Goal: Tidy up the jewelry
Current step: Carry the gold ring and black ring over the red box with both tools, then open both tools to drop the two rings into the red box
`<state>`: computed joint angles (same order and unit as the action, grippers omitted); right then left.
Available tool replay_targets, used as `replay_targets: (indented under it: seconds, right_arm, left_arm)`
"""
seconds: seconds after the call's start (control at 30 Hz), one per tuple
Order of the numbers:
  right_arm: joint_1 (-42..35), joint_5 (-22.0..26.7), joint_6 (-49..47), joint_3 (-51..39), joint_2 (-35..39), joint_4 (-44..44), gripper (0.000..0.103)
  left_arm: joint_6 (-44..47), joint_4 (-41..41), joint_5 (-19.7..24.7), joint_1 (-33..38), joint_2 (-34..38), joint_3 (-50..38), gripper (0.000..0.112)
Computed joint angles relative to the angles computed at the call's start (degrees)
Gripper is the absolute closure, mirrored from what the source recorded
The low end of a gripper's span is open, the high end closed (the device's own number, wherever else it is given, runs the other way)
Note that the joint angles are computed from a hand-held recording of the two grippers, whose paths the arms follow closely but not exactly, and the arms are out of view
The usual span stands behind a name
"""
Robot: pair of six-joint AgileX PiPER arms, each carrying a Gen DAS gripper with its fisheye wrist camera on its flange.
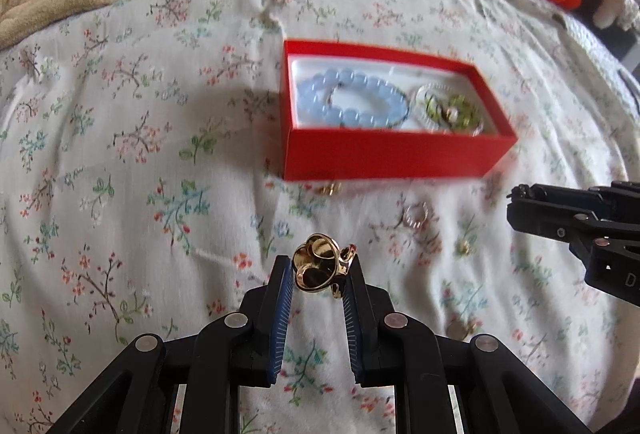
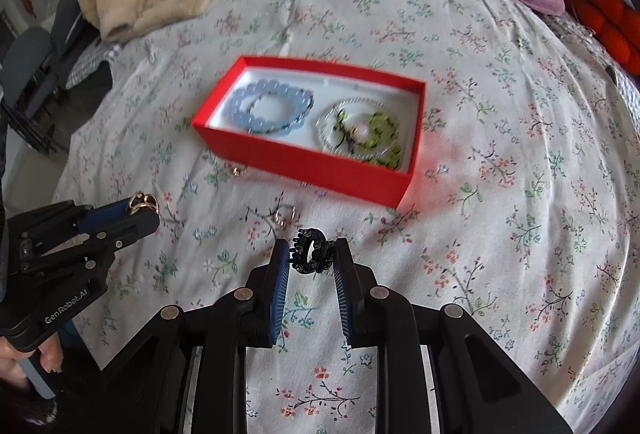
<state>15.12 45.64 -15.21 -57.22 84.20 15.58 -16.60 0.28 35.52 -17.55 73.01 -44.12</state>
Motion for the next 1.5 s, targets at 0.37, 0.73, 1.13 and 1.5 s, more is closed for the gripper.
replay_targets:
  seconds: [0.37,0.73,1.13,1.5]
  right_arm:
    - [-3.9,1.4,0.7,-5.9,1.7,2.3,0.079]
    - [-4.3,-1.5,1.0,-9.4,6.7,3.2,0.079]
    - [-4.1,-6.5,0.2,-12.7,13.7,2.7,0.079]
    - [-4.9,-7.6,-4.4,-13.1,15.2,5.8,0.078]
  left_arm:
    - [4.7,-7.3,-1.6,3.1,3.2,-5.6,0.093]
    - [8.6,-10.8,-9.1,3.2,10.7,-9.6,0.093]
    - [1.8,-4.1,-14.2,1.2,20.7,-14.1,0.093]
    - [-3.8,0.6,-14.6,1.0,22.9,-15.8,0.080]
